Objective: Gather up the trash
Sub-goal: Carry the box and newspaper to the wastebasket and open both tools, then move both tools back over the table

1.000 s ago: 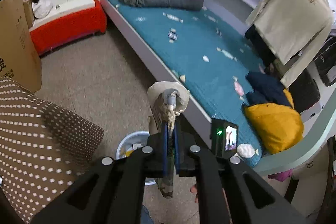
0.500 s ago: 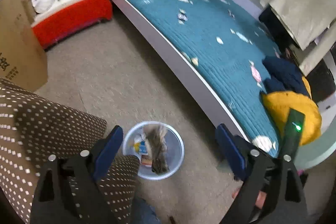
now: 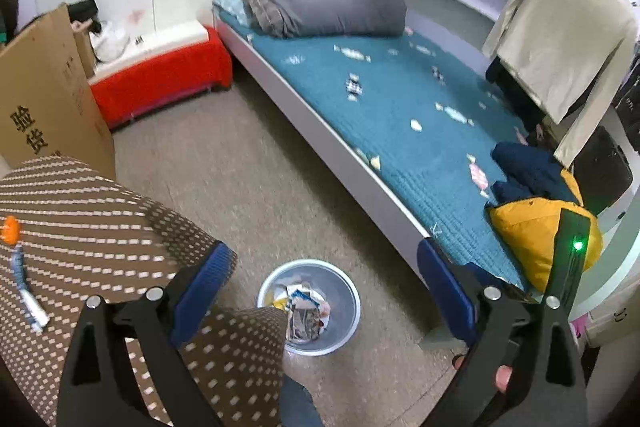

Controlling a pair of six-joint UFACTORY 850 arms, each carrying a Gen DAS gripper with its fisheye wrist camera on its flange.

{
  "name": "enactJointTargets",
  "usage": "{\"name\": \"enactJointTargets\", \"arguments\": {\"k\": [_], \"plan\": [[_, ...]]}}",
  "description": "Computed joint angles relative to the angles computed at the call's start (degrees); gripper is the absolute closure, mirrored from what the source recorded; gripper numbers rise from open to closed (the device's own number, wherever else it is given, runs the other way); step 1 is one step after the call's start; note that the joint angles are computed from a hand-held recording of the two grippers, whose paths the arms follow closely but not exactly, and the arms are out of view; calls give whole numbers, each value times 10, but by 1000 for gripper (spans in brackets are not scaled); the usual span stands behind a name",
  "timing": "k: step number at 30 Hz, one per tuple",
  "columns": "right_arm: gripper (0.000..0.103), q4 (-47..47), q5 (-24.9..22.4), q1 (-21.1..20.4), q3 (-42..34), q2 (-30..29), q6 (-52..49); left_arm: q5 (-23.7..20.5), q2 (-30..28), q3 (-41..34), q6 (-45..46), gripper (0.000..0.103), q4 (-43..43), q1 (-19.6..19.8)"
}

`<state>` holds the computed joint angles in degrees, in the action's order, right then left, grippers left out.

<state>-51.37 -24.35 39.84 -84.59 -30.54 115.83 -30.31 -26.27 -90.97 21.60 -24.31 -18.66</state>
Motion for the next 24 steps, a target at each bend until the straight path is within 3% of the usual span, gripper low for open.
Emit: {"name": "enactJointTargets", "arguments": {"k": [13, 19, 24], "plan": [[6, 35, -100, 59, -154, -29, -165, 65, 148, 124, 126, 9, -120, 60], [6, 65, -133, 81, -259, -77, -249, 93, 202, 170, 191, 9, -168, 101], [6, 117, -172, 100, -406, -157, -364, 116, 235, 201, 231, 8, -201, 138]]}}
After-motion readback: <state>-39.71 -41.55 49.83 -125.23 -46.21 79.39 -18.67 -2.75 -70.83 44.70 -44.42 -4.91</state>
